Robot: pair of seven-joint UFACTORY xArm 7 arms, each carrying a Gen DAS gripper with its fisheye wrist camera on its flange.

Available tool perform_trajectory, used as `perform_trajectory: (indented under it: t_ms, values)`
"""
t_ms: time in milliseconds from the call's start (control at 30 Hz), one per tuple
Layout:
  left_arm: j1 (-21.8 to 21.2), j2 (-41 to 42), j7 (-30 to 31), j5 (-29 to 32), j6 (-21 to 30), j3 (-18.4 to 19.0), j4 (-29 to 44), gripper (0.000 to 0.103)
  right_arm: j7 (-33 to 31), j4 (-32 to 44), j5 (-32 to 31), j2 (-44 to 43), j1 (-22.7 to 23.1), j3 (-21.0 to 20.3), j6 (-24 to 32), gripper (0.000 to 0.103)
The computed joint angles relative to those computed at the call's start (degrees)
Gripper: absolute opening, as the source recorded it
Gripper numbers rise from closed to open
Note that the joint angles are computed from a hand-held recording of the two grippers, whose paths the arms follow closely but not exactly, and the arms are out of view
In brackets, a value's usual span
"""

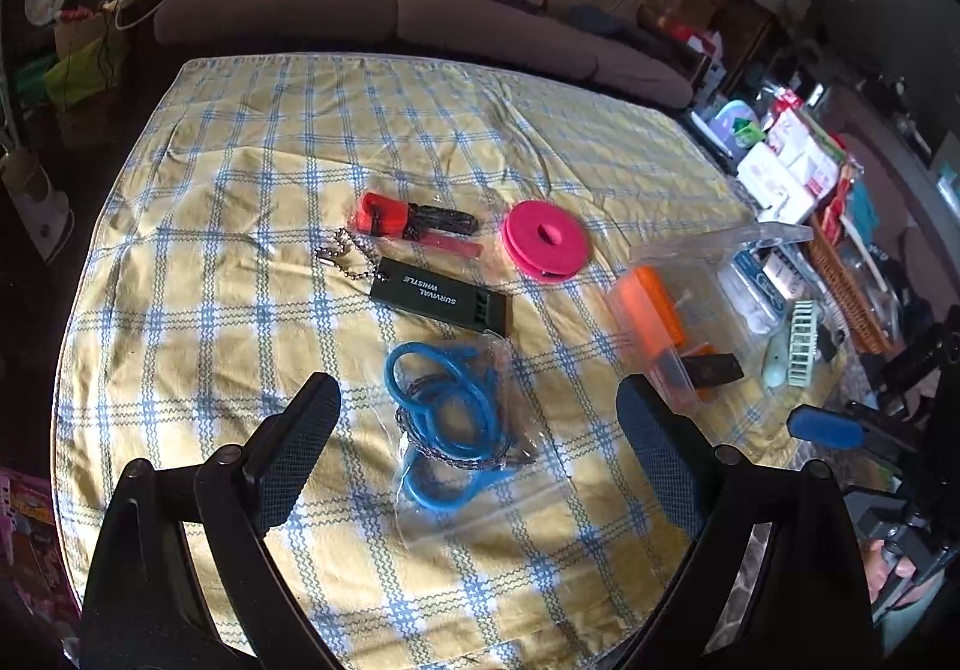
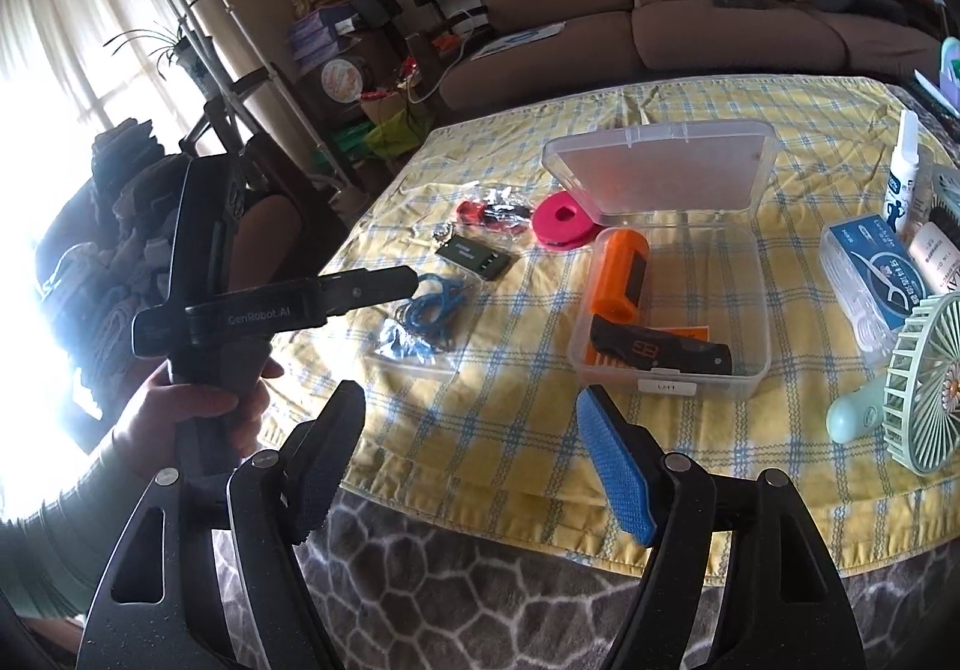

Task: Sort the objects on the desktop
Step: 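Grasp the pink tape roll with the left tool and lift it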

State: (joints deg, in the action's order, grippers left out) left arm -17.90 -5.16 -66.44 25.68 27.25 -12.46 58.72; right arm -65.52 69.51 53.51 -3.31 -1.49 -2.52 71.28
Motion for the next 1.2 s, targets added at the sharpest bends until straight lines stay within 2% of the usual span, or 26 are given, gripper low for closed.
perform_trajectory:
  t_ms: [167,267,333,400,533,633,733,833,1000,1100,1133,1200]
  values:
    - [-0.9,1.8,-1.0,3.9,3.7,-0.7,2.6,0.092,-0.3,0.3,0.3,-0.2,-0.1,-0.1,-0.6,0.075]
    - [-1.0,3.1,0.3,6.3,0.5,0.2,4.4,0.092,-0.5,0.9,1.0,-0.2,-0.4,-0.4,-0.1,0.075]
    - [-1.2,6.4,4.7,5.9,-0.1,1.1,8.5,0.092,-0.3,1.8,1.5,-0.1,-0.7,-0.7,0.3,0.075]
    - [-1.5,10.7,12.9,1.9,-0.6,1.9,13.5,0.092,0.0,3.0,2.3,0.3,-1.3,-1.2,1.1,0.076]
    - [-2.5,18.8,28.5,-4.7,4.4,2.7,23.8,0.089,1.6,6.3,3.3,2.5,-2.8,-1.7,2.4,0.078]
    - [-2.3,22.1,38.7,-9.4,6.0,2.5,27.7,0.085,3.9,9.8,4.6,5.0,-4.6,-1.8,4.8,0.078]
    - [-2.4,23.7,45.3,-12.8,6.6,3.1,29.2,0.083,5.1,11.9,5.1,6.3,-6.0,-1.2,5.3,0.078]
    - [-2.8,24.9,49.8,-15.1,7.4,4.2,30.5,0.081,6.4,13.3,5.2,7.2,-7.2,-0.7,6.9,0.079]
    - [-3.6,28.2,54.8,-16.3,12.1,5.6,35.0,0.073,5.8,13.1,5.1,6.7,-7.8,-0.2,7.5,0.079]
    - [-4.3,29.4,55.7,-16.3,13.3,6.3,36.4,0.064,6.3,13.6,5.4,7.2,-8.0,-0.2,8.2,0.079]
    - [-4.3,29.6,56.2,-16.7,13.2,6.2,36.5,0.056,6.6,13.7,5.6,7.4,-8.2,-0.2,8.2,0.079]
    - [-4.3,29.6,56.0,-17.4,12.3,6.4,36.0,0.054,7.5,14.2,5.9,8.0,-8.4,-0.1,8.4,0.079]
